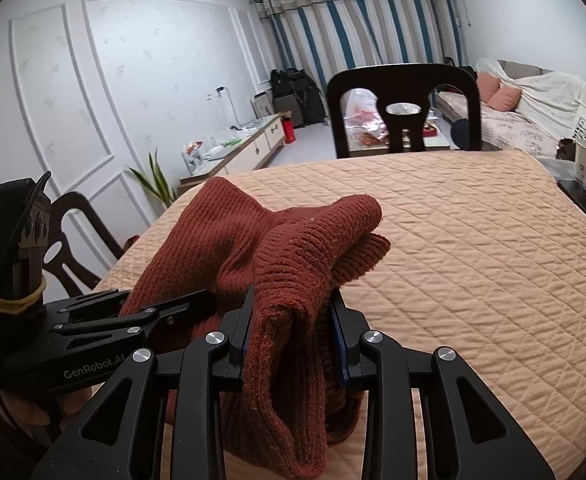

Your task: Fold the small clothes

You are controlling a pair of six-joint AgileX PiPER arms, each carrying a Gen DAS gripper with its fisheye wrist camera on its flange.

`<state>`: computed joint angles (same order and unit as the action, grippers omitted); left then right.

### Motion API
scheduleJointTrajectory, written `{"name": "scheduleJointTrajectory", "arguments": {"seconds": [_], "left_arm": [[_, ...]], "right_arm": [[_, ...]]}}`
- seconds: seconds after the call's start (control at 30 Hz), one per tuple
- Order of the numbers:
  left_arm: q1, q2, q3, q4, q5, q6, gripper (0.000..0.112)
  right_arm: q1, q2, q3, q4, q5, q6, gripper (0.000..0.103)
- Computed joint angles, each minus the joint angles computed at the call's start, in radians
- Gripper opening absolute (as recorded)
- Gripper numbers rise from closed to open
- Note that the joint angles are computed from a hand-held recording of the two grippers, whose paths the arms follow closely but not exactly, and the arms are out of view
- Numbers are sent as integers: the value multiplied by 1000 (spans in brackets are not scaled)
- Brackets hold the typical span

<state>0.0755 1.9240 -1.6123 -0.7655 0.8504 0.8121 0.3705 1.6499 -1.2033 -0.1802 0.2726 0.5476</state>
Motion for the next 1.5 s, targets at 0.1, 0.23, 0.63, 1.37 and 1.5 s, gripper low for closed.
{"name": "scheduleJointTrajectory", "arguments": {"seconds": [0.1, 0.23, 0.63, 1.37, 1.5], "left_arm": [[38, 6, -16, -1, 19, 10, 39], [92, 13, -34, -2, 34, 30, 39], [228, 70, -111, 0, 76, 53, 39], [355, 234, -316, 72, 112, 23, 39], [357, 263, -344, 89, 117, 19, 39]], "right_arm": [[30, 32, -47, -22, 15, 29, 31], [86, 72, -100, -92, 27, 116, 31], [226, 219, -306, -180, 106, 221, 31], [317, 509, -719, -19, 255, 85, 31], [313, 545, -766, 10, 278, 67, 31]]}}
